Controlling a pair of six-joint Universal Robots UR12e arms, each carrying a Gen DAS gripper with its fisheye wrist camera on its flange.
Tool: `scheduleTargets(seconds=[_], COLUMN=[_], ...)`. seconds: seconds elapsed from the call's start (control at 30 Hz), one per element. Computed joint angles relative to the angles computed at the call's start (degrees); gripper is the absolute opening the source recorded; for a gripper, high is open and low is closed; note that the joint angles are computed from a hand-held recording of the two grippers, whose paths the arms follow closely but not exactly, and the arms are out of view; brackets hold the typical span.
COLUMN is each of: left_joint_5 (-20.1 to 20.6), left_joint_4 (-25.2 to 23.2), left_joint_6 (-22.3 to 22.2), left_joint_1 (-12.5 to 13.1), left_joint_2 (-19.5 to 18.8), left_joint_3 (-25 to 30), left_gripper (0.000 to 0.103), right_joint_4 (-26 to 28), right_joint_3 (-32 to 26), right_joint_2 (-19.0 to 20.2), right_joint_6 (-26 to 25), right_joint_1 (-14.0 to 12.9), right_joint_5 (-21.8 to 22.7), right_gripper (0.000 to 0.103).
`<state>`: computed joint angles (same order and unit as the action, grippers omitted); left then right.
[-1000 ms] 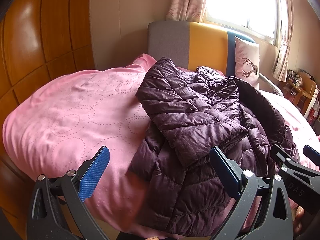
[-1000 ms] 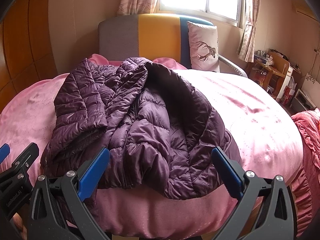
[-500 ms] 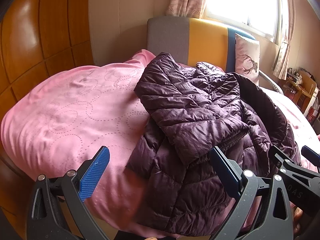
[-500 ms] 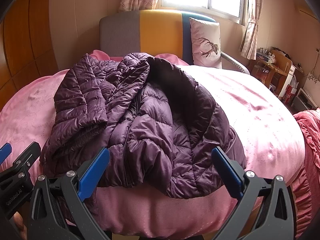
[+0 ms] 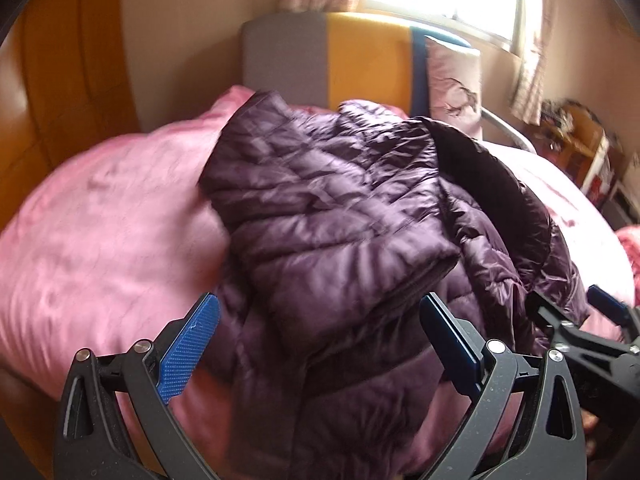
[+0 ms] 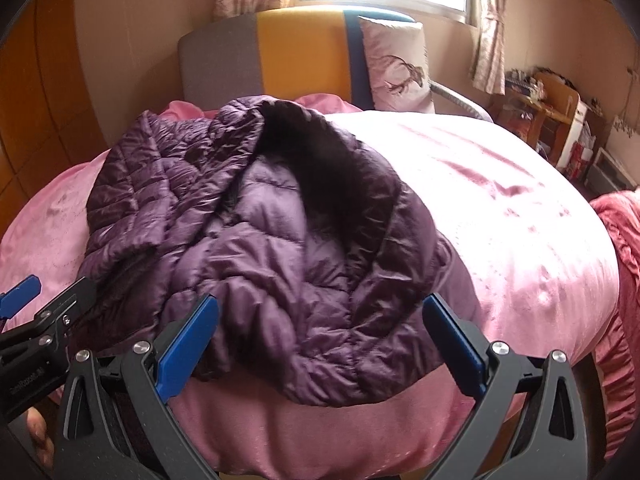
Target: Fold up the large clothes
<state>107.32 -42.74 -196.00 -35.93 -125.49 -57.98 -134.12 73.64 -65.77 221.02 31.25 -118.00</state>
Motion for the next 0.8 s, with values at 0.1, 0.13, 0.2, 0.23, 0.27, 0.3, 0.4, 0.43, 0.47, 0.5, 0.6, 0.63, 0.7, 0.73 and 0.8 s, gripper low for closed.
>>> scheduleTargets(seconds=[0.1, 0.13, 0.2, 0.23, 0.27, 0.3, 0.4, 0.43, 0.47, 0.5, 0.6, 0.63, 0.7, 0.73, 0.8], left_joint_5=[-1.01, -1.10, -4.15, -6.95, -9.77, -12.85, -16.14, -15.44, -14.79, -14.05, -10.36, -9.46, -6.30, -3.56, -0.12], left_joint_4=[-2.54, -3.03, -4.98, -3.90, -1.80, 0.76, 6.26, 7.56, 8.14, 8.59, 8.03, 8.03, 6.55, 3.88, -0.01], left_joint_6=[3.24, 4.15, 2.82, 0.62, -0.90, -2.54, -7.38, -9.16, -10.92, -12.74, -21.20, -23.57, -27.92, -30.38, -34.44], left_joint_1=[-0.03, 0.08, 0.95, 1.83, 2.69, 3.61, 6.01, 6.80, 7.57, 8.29, 11.35, 12.14, 13.40, 14.00, 14.72], left_joint_2=[-2.39, -3.10, -3.27, -2.57, -1.74, -0.69, 2.06, 2.97, 3.71, 4.35, 6.76, 7.46, 8.76, 9.25, 9.93], left_joint_3=[3.25, 4.00, 4.52, 3.52, 2.10, 0.29, -4.01, -5.41, -6.51, -7.54, -11.39, -12.59, -14.45, -14.86, -15.40], left_gripper=[0.098, 0.079, 0.039, 0.030, 0.022, 0.021, 0.021, 0.021, 0.021, 0.021, 0.021, 0.021, 0.021, 0.021, 0.024], right_joint_4=[-1.16, -2.04, -4.23, -5.84, -7.32, -8.76, -11.41, -11.42, -10.89, -9.80, -2.00, 0.22, 3.11, 3.85, 3.45], right_joint_3=[1.40, 1.77, 2.11, 2.16, 2.04, 1.84, -0.06, -1.42, -2.89, -4.40, -10.39, -12.08, -14.73, -15.79, -15.96], right_joint_2=[-0.95, -1.18, -1.39, -1.38, -1.25, -1.05, 0.28, 1.16, 2.17, 3.12, 6.85, 8.12, 10.22, 11.12, 11.55], right_joint_6=[1.28, 1.28, 0.37, -0.76, -2.00, -3.43, -8.23, -10.16, -11.71, -13.03, -17.53, -19.49, -23.06, -25.76, -29.19], right_joint_1=[-0.86, -1.09, -1.46, -1.61, -1.70, -1.77, -2.14, -2.26, -2.27, -2.32, -2.36, -2.04, -1.06, -0.43, 0.27], right_joint_5=[1.59, 2.34, 4.07, 5.27, 6.34, 7.46, 13.49, 15.95, 17.61, 19.35, 24.35, 24.90, 22.90, 21.24, 18.07], right_gripper=[0.101, 0.101, 0.097, 0.096, 0.093, 0.089, 0.078, 0.076, 0.073, 0.072, 0.067, 0.065, 0.049, 0.044, 0.019])
